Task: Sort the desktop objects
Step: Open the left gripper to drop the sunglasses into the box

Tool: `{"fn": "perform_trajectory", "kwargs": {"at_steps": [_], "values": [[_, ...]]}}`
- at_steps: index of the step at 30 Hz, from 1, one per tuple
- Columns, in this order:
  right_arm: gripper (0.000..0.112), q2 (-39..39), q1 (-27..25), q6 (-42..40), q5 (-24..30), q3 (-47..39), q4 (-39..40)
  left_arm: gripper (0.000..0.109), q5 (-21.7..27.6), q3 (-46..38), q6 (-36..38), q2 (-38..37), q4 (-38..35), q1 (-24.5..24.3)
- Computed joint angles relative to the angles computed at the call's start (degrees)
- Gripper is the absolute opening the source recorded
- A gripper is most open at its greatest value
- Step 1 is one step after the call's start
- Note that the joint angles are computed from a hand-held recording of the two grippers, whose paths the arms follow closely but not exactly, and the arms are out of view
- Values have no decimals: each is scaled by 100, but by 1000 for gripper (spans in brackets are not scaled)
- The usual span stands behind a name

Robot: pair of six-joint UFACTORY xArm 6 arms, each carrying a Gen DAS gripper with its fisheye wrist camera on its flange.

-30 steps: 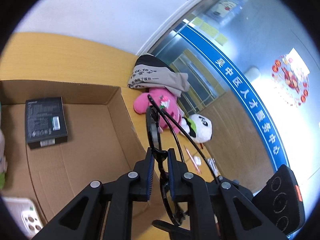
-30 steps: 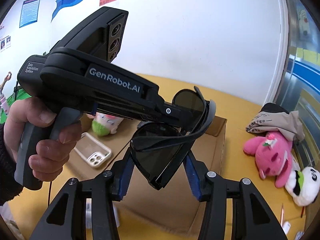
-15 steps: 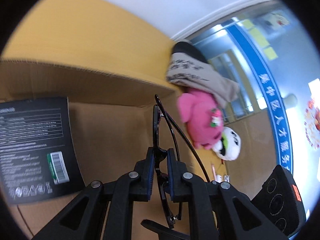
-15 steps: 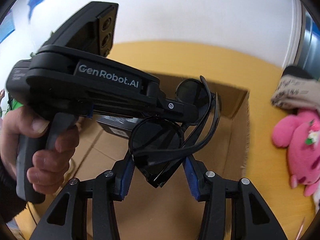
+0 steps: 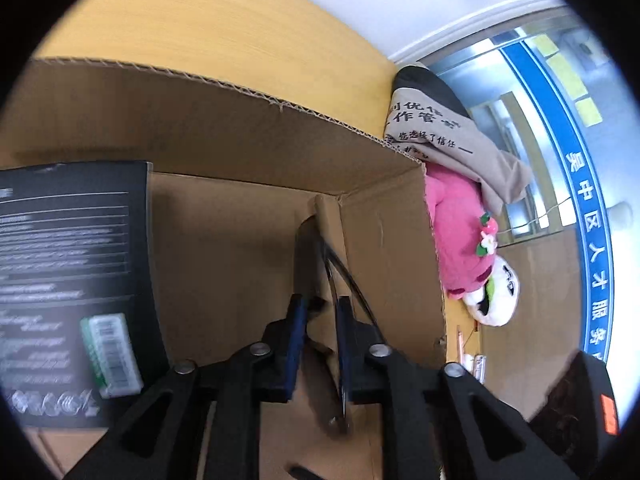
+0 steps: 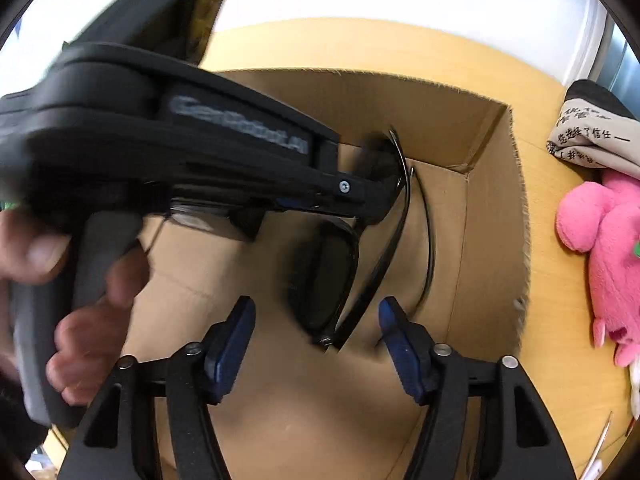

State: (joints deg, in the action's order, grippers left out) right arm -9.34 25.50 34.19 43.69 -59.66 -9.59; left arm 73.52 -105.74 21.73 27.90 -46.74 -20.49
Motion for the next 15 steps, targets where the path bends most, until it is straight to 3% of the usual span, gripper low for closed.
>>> {"fn": "perform_trajectory", "kwargs": {"at_steps": [2, 4, 7, 10, 15], "values": [[103, -326, 197, 361, 51, 162, -419, 23, -241, 426, 275, -447, -97, 66], [103, -806, 474, 778, 108, 416, -963, 31, -537, 1001, 697, -1097, -244, 174], [103, -1812, 935, 1772, 65, 1019, -1737, 60, -1090, 2090, 1399, -2362, -488, 440], [103, -2584, 1559, 3015, 448, 1366, -2701, 71, -1654, 3205, 1952, -3664, -802, 767], [103, -2921, 2721, 4448, 1374, 1405, -3745, 78, -2212, 4890, 2762, -5634, -776, 1470]]}}
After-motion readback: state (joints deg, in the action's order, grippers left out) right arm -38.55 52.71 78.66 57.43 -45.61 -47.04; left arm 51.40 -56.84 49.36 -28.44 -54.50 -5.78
